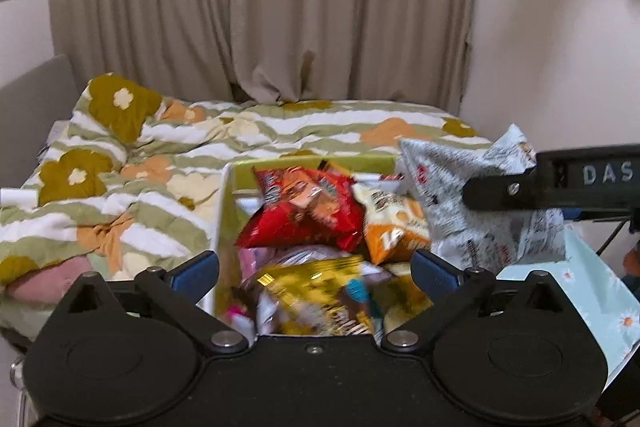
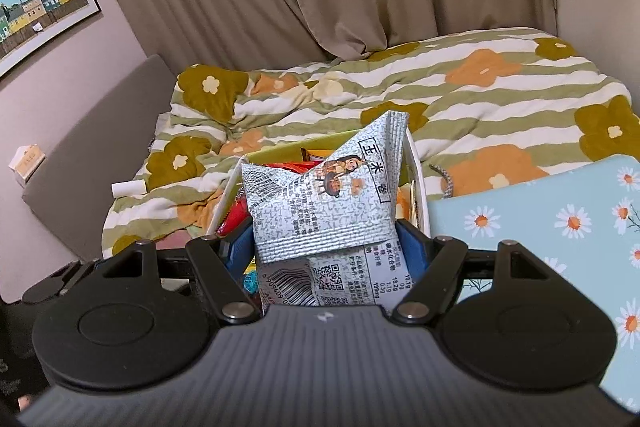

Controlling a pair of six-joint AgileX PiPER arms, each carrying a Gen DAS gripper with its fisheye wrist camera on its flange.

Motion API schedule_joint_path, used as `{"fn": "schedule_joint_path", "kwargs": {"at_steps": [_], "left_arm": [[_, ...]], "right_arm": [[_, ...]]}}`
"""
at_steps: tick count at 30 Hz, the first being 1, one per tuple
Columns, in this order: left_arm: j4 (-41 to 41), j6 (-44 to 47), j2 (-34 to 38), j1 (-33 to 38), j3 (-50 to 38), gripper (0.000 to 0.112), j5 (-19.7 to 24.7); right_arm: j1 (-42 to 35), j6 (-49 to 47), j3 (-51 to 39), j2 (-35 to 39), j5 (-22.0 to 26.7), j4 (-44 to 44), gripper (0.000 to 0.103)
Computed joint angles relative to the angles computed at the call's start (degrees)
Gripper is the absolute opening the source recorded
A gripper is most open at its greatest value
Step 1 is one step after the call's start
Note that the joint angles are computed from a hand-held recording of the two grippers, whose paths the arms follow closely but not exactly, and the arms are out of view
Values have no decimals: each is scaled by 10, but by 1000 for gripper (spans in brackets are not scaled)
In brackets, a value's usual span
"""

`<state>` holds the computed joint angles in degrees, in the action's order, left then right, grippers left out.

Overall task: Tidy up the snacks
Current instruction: 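Carry both bags over the box and open both tools to drop them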

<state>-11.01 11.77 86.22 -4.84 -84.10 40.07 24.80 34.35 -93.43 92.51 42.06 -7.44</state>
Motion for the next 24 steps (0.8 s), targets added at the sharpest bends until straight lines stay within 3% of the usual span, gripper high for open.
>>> {"fn": "schedule_joint_path", "kwargs": {"at_steps": [8,15,17,20,24], "left_arm": [[1,-12,-21,31,4,103,14],[16,-27,-17,42,-14,103,16],[21,-30,-15,43,-15,103,16],[19,-24,-9,47,-17,103,19],[-4,5,-3,57,-13,103,25]], "right_arm": [[-5,-39,-36,24,-1,32,89],[-16,-93,-139,95,26,77,93],[-26,-109,-158,120,11,115,103],[-30,-98,-178,147,8,119,103],[-24,-70,-126,127,-27,94,103]]}}
